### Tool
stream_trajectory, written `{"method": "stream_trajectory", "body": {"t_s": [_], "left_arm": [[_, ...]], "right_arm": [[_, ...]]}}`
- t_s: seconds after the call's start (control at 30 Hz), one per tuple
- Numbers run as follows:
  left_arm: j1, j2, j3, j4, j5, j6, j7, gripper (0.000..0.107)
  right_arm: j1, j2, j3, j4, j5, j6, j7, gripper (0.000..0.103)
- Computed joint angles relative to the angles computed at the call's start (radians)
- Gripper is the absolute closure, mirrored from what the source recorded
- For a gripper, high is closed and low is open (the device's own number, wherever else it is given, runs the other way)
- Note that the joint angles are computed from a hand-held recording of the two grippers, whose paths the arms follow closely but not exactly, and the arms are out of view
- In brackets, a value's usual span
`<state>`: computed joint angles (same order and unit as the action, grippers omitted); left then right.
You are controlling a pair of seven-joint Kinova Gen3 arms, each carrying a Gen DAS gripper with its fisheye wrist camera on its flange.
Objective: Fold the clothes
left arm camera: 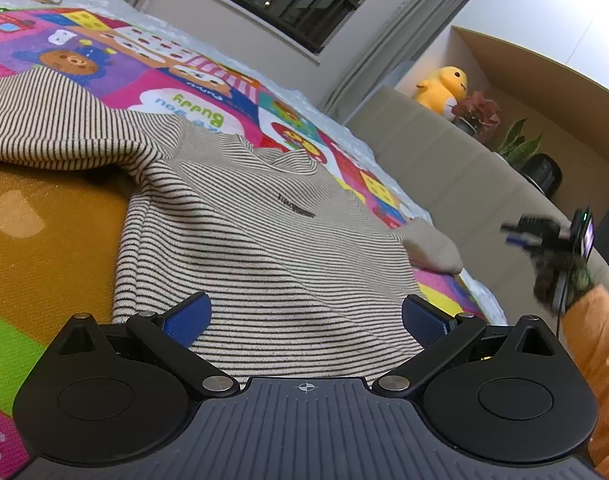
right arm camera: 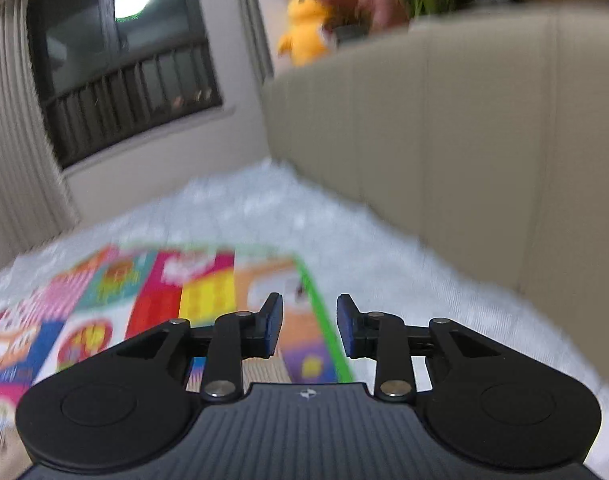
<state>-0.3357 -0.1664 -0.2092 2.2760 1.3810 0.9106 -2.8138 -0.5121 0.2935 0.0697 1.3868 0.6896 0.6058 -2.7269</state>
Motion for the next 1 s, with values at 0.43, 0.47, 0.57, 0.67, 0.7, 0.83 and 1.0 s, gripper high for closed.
{"method": "stream_trajectory", "body": {"t_s": [0.43, 0.47, 0.57, 0.67, 0.7, 0.83, 1.0], "left_arm": [[-0.002, 0.004, -0.003, 0.004, 0.012, 0.006, -0.009, 0.004], [-0.004, 0.005, -0.003, 0.005, 0.014, 0.008, -0.010, 0.004], [-0.007, 0.008, -0.004, 0.006, 0.019, 0.015, -0.014, 0.004], [-0.012, 0.011, -0.006, 0.009, 0.027, 0.024, -0.019, 0.004], [-0.014, 0.013, -0.007, 0.009, 0.029, 0.029, -0.020, 0.004], [-0.018, 0.015, -0.001, -0.006, 0.013, 0.030, 0.015, 0.004], [-0.037, -0.001, -0.039, -0.063, -0.091, 0.103, 0.195, 0.004]], "right_arm": [[-0.075, 0.133, 0.186, 0.153, -0.349, -0.410, -0.070, 0.091], [-0.102, 0.143, 0.217, 0.151, -0.365, -0.433, -0.052, 0.096], [-0.221, 0.100, 0.356, 0.189, -0.367, -0.505, -0.093, 0.096], [-0.349, -0.007, 0.495, 0.249, -0.259, -0.565, -0.196, 0.096], [-0.396, -0.044, 0.529, 0.257, -0.219, -0.553, -0.211, 0.096], [-0.581, -0.128, 0.629, 0.226, -0.096, -0.403, -0.186, 0.096], [-0.782, -0.029, 0.788, 0.088, -0.127, -0.200, 0.008, 0.096]]}}
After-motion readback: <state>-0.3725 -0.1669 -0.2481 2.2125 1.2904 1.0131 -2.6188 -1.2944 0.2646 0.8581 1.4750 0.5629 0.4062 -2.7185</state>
